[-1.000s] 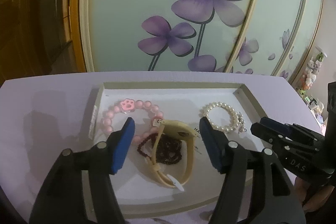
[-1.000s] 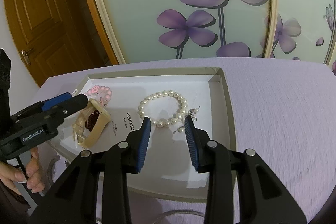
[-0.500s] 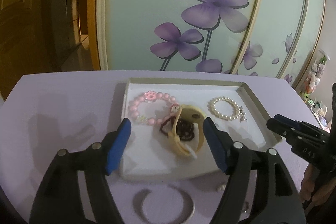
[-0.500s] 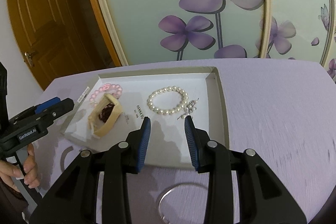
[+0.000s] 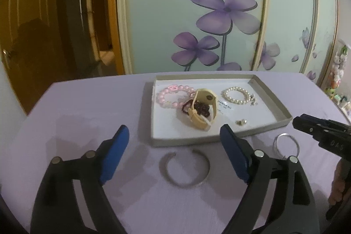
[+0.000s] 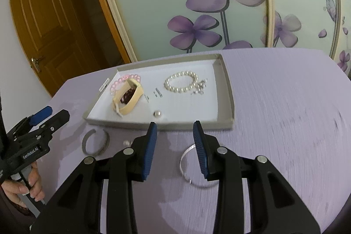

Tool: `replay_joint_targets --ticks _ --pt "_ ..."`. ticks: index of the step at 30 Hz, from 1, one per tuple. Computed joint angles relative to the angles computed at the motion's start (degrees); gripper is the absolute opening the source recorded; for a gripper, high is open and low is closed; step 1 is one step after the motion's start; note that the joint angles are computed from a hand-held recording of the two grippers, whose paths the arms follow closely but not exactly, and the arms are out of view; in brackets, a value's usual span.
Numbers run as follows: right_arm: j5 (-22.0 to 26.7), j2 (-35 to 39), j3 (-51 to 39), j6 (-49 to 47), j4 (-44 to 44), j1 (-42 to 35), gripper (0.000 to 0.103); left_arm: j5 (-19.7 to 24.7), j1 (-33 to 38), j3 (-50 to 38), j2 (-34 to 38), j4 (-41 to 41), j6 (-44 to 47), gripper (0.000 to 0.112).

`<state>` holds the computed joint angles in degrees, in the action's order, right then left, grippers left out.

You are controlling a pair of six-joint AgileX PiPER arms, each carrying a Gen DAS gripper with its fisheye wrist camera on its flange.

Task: Organize jewelry
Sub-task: 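Open both tools to release the items in the tray and withdraw, then move the left tool to the silver cuff bangle while the right tool reaches the hinged bangle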

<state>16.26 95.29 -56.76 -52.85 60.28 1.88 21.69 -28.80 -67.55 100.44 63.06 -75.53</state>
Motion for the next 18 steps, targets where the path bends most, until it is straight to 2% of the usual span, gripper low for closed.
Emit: replay_joint_targets --ticks 2,3,5,13,15,18 --pt "-0.3 -1.22 2.03 -2.0 2.19 -0.07 0.039 5.22 -3.32 2.28 -1.07 8.07 -8.03 0.091" --pt "-0.51 -1.87 3.13 -3.16 3.4 -0.12 0.043 7.14 -4.47 2.74 -1.19 9.75 -9.58 0.092" --pt "-0.87 -3.0 5.19 -5.81 5.85 -0.28 0.044 12.94 -7.94 4.14 -1.43 13.51 -13.26 0.094" --pt "-0.21 -6.37 11.09 -11.39 11.06 -2.93 0.044 31.87 -18.83 6.42 0.67 19.39 -20.22 0.098" --pt "-0.2 -6.91 11.9 -11.38 11.02 -3.35 0.044 35.57 -20.89 6.41 1.63 19.87 -20.84 0.099" --pt "-0.09 -7.69 12.84 -12.19 11.62 -3.91 0.044 38.56 -22.7 6.45 2.29 20.42 -21.21 0.1"
